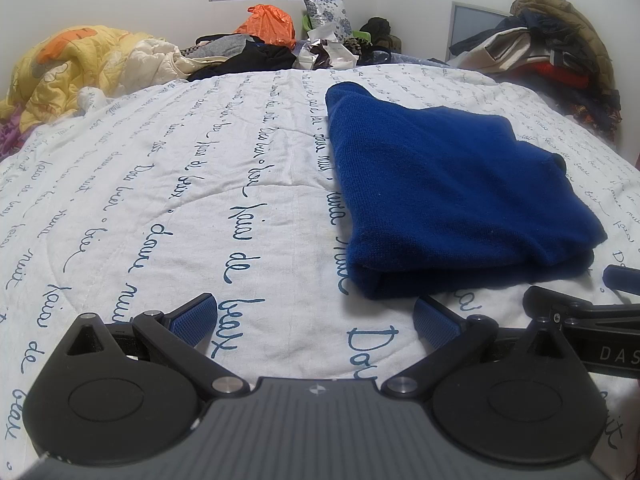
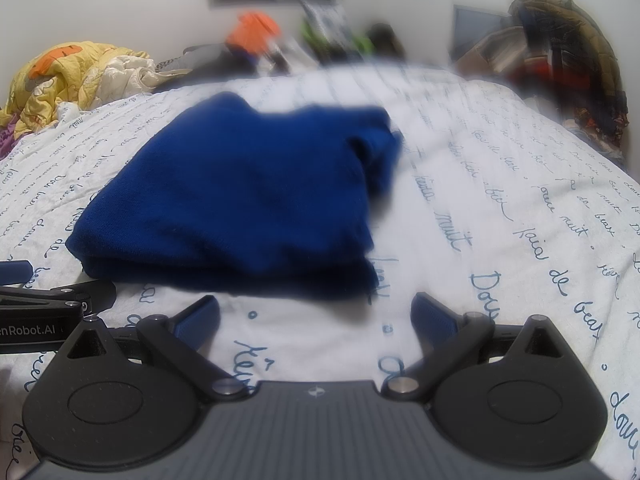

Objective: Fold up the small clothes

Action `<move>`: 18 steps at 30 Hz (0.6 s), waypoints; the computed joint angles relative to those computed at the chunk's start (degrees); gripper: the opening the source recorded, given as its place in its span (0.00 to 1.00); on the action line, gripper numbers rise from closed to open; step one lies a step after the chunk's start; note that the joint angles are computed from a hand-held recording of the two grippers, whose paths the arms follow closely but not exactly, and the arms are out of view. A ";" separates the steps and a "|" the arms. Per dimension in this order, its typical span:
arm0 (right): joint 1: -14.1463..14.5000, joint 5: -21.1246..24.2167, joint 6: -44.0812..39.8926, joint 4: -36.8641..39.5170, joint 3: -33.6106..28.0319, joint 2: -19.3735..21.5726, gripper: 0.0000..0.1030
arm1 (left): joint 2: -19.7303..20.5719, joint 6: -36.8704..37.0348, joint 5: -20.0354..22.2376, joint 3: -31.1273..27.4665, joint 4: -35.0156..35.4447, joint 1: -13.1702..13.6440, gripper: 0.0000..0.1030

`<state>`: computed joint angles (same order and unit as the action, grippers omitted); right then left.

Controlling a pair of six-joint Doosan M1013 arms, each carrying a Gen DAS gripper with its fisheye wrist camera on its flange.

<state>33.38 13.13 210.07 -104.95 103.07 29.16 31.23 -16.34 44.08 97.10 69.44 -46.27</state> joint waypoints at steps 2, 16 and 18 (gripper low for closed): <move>-0.01 0.00 0.07 -0.06 0.01 0.00 1.00 | 0.02 0.06 0.01 -0.05 -0.04 0.01 1.00; 0.14 1.41 3.17 -0.84 0.63 -0.47 1.00 | -0.19 1.85 -0.64 -0.16 -1.63 0.22 1.00; 0.11 1.32 3.08 -0.37 0.89 -0.78 1.00 | -0.32 2.96 -0.46 -0.37 -3.19 0.21 1.00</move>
